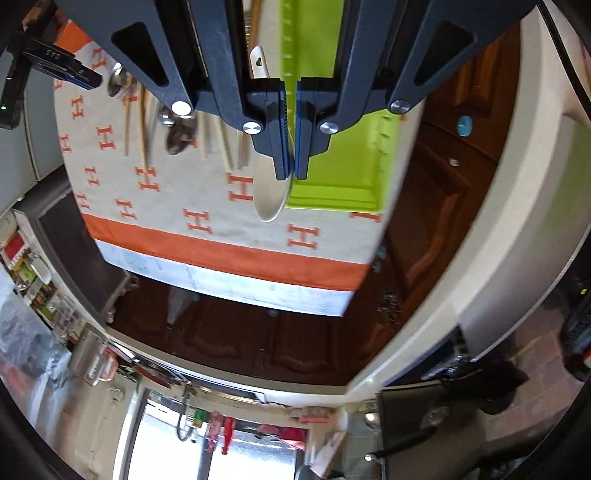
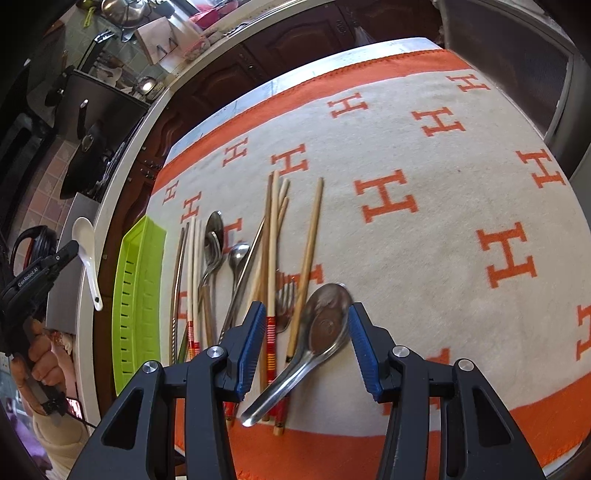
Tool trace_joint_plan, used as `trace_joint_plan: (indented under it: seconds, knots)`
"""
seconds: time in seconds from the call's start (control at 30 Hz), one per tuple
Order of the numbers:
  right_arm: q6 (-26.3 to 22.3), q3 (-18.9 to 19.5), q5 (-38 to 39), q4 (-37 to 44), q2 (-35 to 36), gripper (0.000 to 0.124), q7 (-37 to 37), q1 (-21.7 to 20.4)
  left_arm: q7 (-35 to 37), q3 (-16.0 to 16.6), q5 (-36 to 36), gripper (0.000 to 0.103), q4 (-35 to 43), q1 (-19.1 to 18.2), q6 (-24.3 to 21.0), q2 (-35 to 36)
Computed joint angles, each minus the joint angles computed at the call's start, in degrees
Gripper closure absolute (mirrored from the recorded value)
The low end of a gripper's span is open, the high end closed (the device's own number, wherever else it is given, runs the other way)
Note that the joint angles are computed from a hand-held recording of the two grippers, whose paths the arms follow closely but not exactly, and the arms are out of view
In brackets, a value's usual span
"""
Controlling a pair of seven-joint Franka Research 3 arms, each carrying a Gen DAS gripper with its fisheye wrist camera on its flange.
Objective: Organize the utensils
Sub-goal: 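Carry the white spoon into the green tray and open the left tool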
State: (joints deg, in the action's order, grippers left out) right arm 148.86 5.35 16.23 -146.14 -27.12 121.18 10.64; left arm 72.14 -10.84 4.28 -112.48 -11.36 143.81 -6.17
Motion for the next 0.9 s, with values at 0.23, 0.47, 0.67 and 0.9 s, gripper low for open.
trace_joint_plan:
  seconds: [0.23,0.47,0.67,0.9]
  knots:
    - [-1.86,1.89,-2.75,1.91,-0.16,0.076,1.99,-0.04,-1.30,0.41,5.09,0.102,1.32,1.92,-3.40,5.00]
    - [-4.16,2.52,-5.99,3.59,0.44,0.076,4.54,-0.96,-0.89,-0.21,5.84,0.102,5.82,1.88,-4.98,13.02]
    - [-5.08,2.79,-8.15,5.39,1.94,0.076,5.92,-1.16,-2.17,-0.32,5.37,0.071,5.53,1.76,-3.64,12.58]
    - [-3.14,4.96,-13.85,7.68,3.40,0.076,11.34,-2.93,-1.85,-0.44,3.69,0.041,-0.45,1.11,-1.27,4.55]
